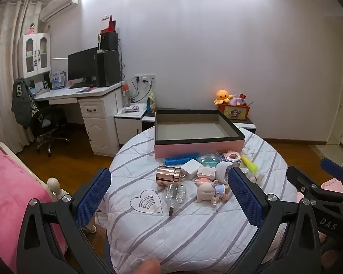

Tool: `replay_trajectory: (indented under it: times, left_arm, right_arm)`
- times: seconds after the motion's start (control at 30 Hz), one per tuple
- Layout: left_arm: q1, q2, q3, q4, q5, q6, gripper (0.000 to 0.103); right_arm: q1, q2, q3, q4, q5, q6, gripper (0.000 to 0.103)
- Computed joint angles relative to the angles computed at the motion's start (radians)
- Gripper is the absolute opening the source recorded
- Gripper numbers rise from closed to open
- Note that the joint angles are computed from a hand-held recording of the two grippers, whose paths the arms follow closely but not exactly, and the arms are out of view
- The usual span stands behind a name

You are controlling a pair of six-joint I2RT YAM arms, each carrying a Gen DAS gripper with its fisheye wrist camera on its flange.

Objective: Organize rigid objects

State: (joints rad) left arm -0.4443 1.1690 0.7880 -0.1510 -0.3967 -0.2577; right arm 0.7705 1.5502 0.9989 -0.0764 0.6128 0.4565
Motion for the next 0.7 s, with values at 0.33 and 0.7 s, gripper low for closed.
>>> replay_trajectory:
  times: [0.33,0.7]
  left_arm:
    - [-0.025,0.003,-0.004,0.017,-0.049,0.011,0.103]
    - [-0.016,-0.012,-0.018,0.026,-0.057,-0.001,0.103]
  right_arm:
    - [0.001,-0.009,-0.014,0.008,0.001,0.003,0.103]
    - [0.0,0.004,-0.001,0.007,-0.005,0.001,0.103]
